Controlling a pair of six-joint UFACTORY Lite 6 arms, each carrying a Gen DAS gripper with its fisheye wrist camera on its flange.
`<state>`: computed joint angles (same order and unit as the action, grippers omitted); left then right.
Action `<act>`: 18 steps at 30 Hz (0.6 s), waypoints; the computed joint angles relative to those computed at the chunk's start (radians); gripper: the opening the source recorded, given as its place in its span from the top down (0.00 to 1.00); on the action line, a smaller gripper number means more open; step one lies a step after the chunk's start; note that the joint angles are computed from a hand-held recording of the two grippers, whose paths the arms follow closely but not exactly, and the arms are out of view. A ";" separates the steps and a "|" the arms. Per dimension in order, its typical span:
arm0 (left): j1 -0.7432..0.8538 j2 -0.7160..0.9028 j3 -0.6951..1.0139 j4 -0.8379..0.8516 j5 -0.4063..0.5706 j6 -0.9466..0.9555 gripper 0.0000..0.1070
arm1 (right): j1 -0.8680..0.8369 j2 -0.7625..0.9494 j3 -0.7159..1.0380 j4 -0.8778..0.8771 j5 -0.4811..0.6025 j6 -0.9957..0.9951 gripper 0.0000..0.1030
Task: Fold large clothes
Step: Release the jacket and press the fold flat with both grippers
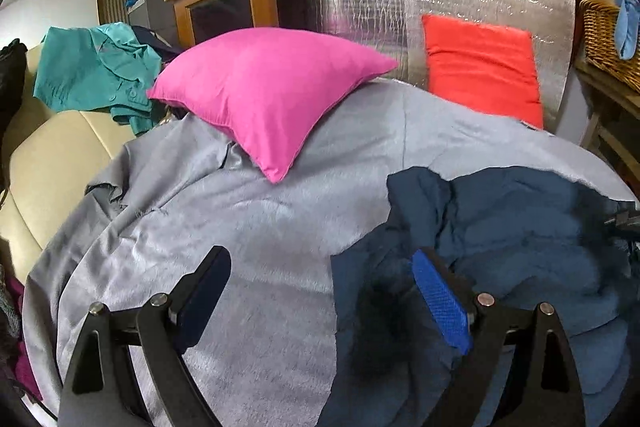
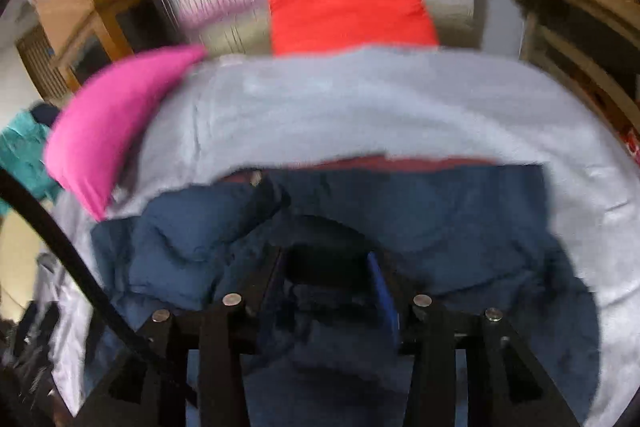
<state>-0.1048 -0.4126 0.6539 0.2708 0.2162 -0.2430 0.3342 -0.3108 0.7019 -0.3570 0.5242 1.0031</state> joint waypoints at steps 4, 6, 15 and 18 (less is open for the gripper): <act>0.001 0.002 0.007 -0.053 -0.003 0.052 0.14 | -0.079 0.163 0.054 0.134 -0.049 -0.139 0.54; 0.004 0.011 0.013 -0.064 -0.004 0.068 0.14 | -0.069 0.131 0.071 0.113 -0.010 -0.113 0.54; 0.022 0.014 0.012 -0.071 -0.002 0.082 0.13 | 0.160 0.277 0.307 0.243 -0.118 -0.259 0.57; 0.028 0.013 0.011 -0.057 -0.001 0.074 0.13 | 0.172 0.488 0.470 0.408 -0.122 -0.398 0.57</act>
